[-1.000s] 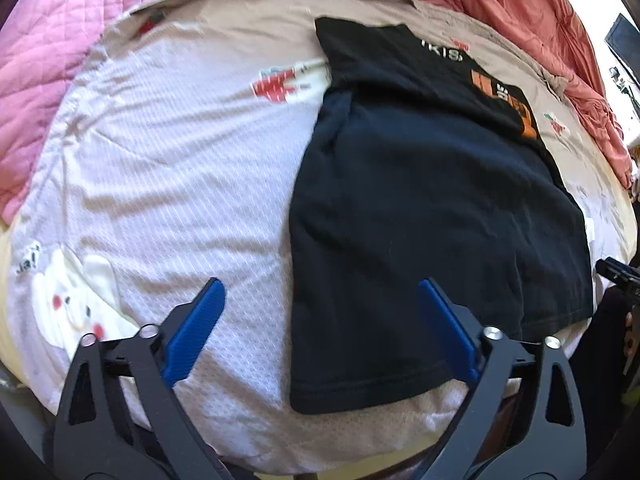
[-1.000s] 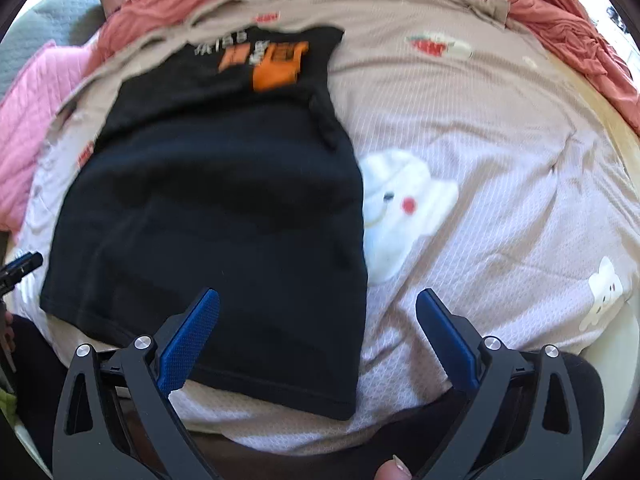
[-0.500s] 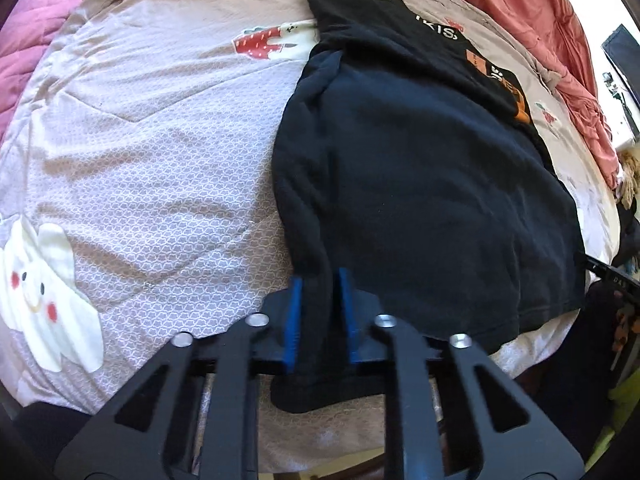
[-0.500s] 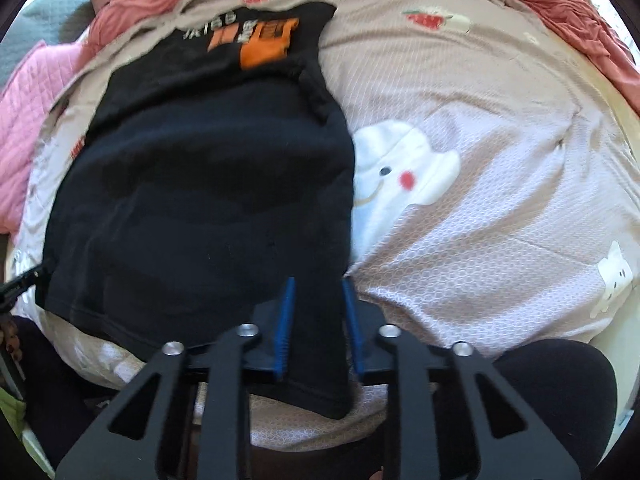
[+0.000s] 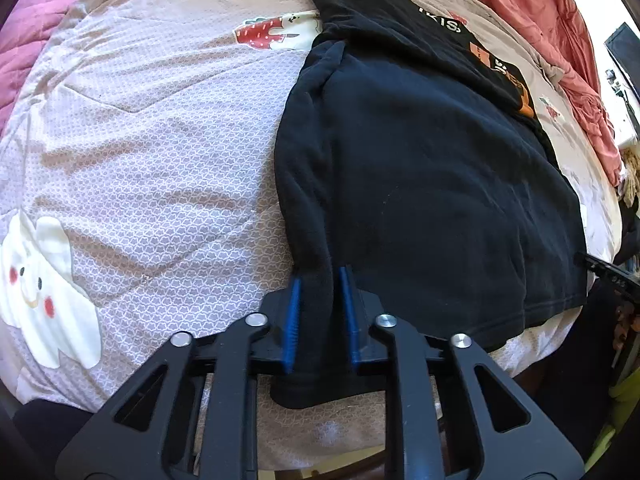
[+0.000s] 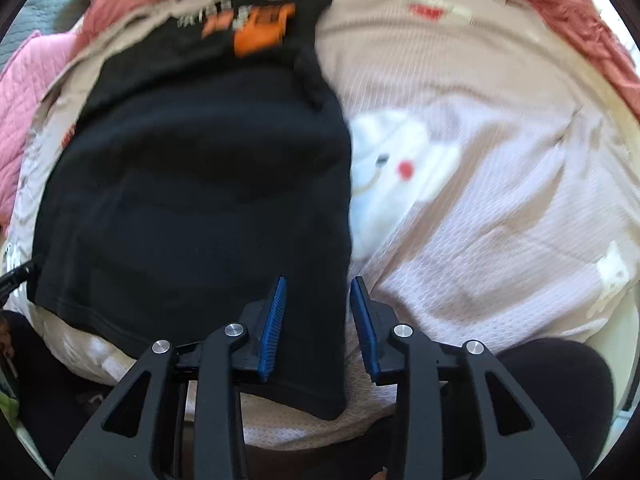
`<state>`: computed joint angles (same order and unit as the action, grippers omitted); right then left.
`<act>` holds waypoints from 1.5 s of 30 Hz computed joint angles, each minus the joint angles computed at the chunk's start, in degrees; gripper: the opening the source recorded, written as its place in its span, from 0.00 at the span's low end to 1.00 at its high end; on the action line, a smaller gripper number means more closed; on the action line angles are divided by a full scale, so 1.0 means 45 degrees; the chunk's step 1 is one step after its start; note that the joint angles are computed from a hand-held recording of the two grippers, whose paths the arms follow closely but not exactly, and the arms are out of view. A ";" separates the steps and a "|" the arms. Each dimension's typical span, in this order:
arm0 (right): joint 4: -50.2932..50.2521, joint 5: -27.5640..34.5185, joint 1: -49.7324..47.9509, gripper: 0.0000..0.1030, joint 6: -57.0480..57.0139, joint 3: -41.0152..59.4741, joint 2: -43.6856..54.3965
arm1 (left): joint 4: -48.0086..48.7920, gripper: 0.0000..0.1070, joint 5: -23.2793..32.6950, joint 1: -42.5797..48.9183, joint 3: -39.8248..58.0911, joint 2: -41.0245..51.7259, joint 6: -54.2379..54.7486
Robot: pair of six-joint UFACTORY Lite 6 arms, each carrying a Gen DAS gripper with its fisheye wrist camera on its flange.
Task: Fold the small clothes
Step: 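Lift the hem with both tools and fold it toward the collar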
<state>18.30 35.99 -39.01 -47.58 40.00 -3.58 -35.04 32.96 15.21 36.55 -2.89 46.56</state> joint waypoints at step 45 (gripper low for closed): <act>0.8984 0.2865 0.0569 0.08 -0.2987 1.3014 0.9754 | -0.2267 0.03 0.0906 -0.1088 1.3504 0.8795 -0.2876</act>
